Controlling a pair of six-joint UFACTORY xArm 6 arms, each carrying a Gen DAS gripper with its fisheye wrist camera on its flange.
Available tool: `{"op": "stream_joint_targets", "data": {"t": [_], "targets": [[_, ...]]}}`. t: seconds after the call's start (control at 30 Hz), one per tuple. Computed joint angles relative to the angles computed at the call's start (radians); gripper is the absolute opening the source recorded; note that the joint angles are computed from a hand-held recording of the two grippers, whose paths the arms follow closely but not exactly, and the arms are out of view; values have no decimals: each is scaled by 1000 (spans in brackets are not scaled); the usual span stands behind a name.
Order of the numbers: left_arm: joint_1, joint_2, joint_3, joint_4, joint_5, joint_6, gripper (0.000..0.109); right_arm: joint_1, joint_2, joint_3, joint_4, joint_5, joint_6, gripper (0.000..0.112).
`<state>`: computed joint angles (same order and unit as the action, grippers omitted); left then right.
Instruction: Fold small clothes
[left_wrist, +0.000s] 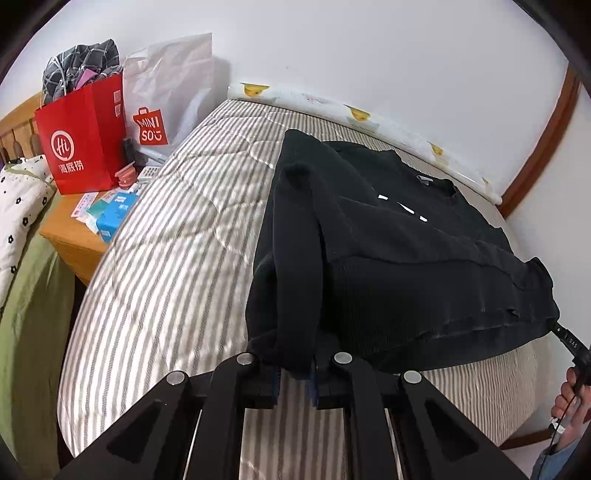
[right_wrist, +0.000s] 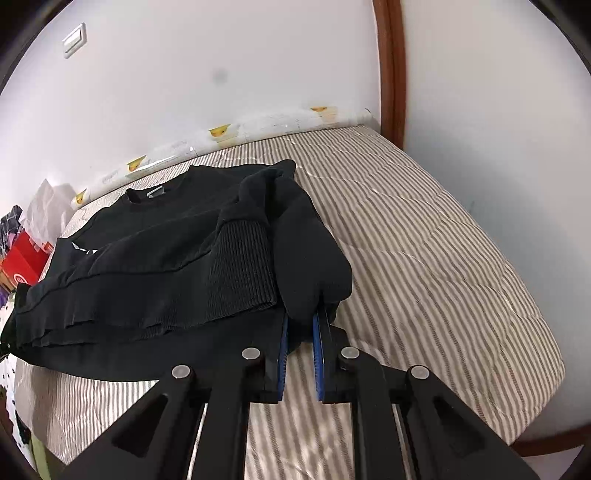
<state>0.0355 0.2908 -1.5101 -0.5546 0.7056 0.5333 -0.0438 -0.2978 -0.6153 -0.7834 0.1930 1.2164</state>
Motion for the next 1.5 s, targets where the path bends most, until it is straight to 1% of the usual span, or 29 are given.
{"op": "stream_joint_targets", "data": {"t": [0.1,0.2,0.27,0.37,0.47,0.53,0.6,0.63,0.67,0.7,0.77,0.83,0.97,1.03,1.17,1.23,1.27,1.3,1.4,1.5], "targets": [[-1,-38,58,-10,-9,17,11,0,-42,43,12,12,-8,12],[-7,-56,90,4,-22,26,11,-1,-59,72,133,9,-108,14],[-4,-54,85,8,-5,18,12,-1,-76,88,210,22,-160,15],[7,-49,70,-1,38,11,13,-5,-120,116,204,20,-145,15],[10,-61,78,16,48,8,19,6,-163,130,146,26,-95,16],[9,-73,91,30,44,9,26,25,-184,137,118,16,-84,17],[7,-94,118,36,27,17,36,56,-177,131,147,-2,-126,17],[6,-105,133,34,16,23,37,80,-164,126,198,-7,-183,16],[4,-119,152,35,1,30,39,98,-148,119,221,-12,-210,16],[1,-132,171,38,-14,38,40,115,-125,108,201,-21,-204,16],[-2,-160,206,31,-31,64,40,137,-84,73,96,-2,-130,15],[2,-182,225,-2,-20,102,40,149,-48,49,39,4,-88,15],[7,-219,242,-91,25,209,40,138,5,27,43,-20,-83,14],[0,-229,250,-115,19,238,40,126,33,15,75,-35,-107,13],[-27,-214,234,-142,24,248,39,103,49,7,-4,-33,-28,12],[-47,-197,224,-131,27,236,30,97,45,9,-39,-26,4,11],[-56,-190,220,-125,27,232,23,97,46,8,-54,-24,20,11],[-66,-182,215,-116,29,227,19,93,48,9,-68,-28,36,11],[-93,-163,207,-101,37,224,15,94,58,1,-100,-24,67,11],[-119,-147,197,-84,44,220,15,101,65,-11,-146,-7,102,11]]}}
